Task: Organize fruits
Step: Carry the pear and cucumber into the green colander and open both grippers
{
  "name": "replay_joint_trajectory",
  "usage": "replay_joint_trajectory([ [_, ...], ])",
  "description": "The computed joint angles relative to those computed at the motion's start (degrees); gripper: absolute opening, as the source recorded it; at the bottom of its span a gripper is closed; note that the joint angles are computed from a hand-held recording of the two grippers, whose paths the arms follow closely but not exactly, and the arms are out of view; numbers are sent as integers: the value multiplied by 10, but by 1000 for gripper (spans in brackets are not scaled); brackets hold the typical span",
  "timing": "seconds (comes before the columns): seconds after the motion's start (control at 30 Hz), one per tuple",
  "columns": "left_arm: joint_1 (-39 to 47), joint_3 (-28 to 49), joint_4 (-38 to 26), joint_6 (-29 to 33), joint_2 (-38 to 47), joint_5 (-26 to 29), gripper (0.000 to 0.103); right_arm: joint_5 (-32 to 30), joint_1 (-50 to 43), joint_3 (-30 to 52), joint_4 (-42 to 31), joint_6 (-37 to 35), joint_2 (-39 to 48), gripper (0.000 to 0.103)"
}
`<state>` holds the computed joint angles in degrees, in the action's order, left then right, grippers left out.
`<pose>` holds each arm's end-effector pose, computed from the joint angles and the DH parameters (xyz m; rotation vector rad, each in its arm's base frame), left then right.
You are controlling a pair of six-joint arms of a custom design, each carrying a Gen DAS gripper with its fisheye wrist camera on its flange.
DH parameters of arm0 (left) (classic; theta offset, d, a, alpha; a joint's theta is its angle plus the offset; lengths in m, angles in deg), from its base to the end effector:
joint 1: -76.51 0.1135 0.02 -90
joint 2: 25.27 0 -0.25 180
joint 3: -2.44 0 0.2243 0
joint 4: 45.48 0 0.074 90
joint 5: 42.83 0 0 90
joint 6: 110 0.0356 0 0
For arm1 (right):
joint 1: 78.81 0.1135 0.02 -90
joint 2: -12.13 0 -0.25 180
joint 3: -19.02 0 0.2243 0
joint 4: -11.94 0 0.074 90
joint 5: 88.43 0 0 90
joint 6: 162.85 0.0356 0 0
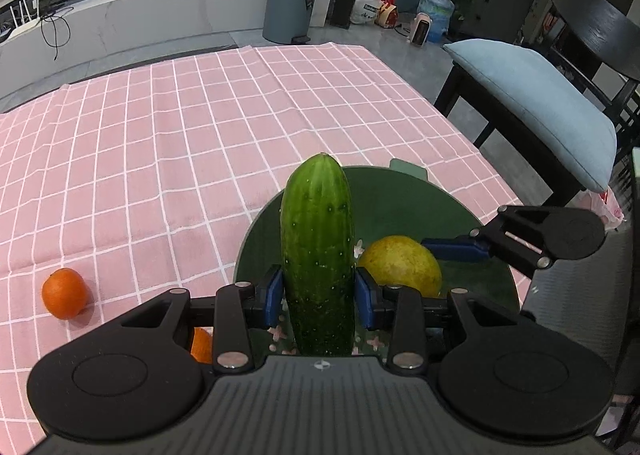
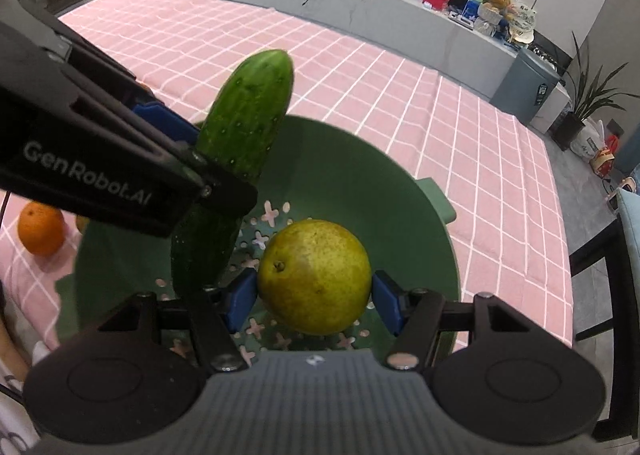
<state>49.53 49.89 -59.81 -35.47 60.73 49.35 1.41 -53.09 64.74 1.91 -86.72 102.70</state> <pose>0.2169 -0.1120 0.1357 0.2696 2.5141 -0.3522 0.2203 0.1062 0.1157 -0.8581 2.3809 0.0862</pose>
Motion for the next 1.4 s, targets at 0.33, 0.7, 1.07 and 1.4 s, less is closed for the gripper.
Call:
replay_joint_trajectory([
  [0.33,11,23,19,4,50,7,43,1,8,9,11,1,27,60],
  [0.7,6,23,-8,16,34,9,52,17,25,6,-18,2,-11,73],
  [1.07,-6,-42,-97,43,-184,-17,63,35,51,-6,-115,140,-149,78],
  [1.4,82,-85,-260,125,-420,20,63,128,224,-40,-149,379,-279,78],
])
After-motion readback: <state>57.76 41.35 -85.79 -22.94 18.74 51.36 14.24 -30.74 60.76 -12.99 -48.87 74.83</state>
